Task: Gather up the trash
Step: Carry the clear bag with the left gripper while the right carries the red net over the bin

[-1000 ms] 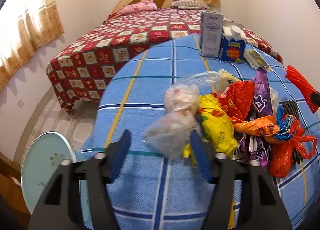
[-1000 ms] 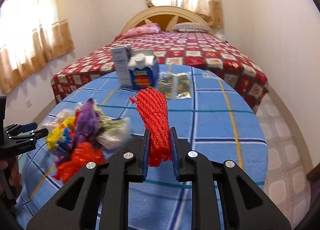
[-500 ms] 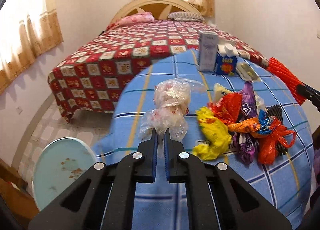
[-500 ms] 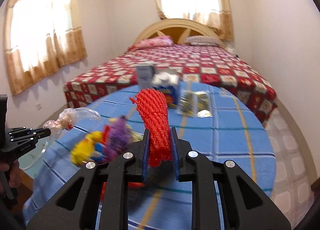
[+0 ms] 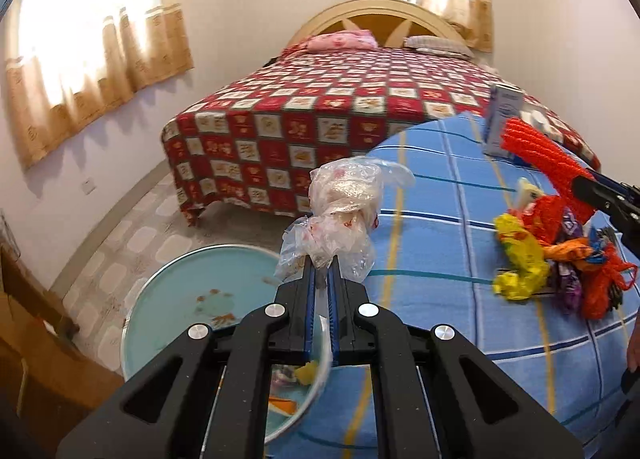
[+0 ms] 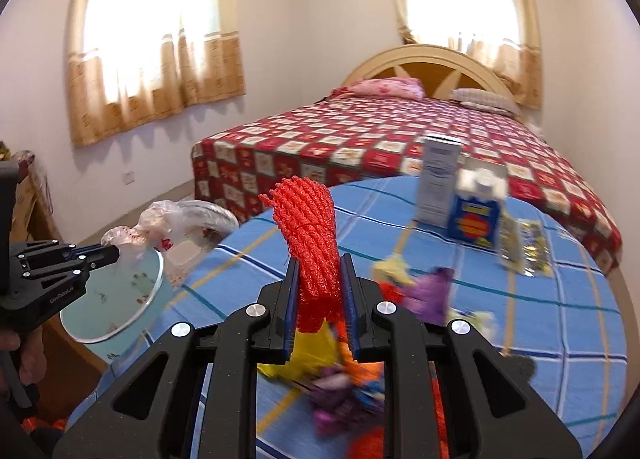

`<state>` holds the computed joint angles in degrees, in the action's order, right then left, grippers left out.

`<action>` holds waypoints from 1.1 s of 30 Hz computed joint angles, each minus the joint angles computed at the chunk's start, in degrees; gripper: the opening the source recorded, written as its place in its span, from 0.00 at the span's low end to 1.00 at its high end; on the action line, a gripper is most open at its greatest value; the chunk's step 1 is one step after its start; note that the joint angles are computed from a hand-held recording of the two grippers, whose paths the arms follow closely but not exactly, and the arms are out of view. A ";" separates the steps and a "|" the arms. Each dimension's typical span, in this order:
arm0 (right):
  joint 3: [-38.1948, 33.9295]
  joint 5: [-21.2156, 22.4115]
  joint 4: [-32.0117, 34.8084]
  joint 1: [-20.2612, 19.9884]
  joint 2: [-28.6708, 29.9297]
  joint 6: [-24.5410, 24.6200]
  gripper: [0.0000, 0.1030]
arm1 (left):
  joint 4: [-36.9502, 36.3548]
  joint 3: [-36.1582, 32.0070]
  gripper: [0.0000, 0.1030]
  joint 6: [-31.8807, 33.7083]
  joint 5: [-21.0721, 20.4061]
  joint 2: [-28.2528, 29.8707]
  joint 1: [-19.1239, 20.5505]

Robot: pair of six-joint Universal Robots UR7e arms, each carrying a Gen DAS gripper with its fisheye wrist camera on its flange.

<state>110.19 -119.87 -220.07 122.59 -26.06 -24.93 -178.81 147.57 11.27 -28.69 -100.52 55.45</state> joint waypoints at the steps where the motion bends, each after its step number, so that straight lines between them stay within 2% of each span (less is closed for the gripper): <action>1: -0.80 0.40 0.54 0.14 0.62 -0.16 0.20 | -0.19 -0.01 0.06 0.13 0.24 -0.36 0.32; 21: -12.99 4.72 12.05 3.64 9.47 -1.98 0.20 | 3.89 1.50 0.06 2.78 5.03 -11.70 3.55; 33: -16.90 6.20 16.10 5.03 12.04 -3.69 0.20 | 1.26 1.86 0.06 5.92 7.25 -13.96 5.46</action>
<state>93.28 -113.68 -203.97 127.62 -14.01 -28.62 -177.55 149.43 17.20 -21.44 -114.48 60.92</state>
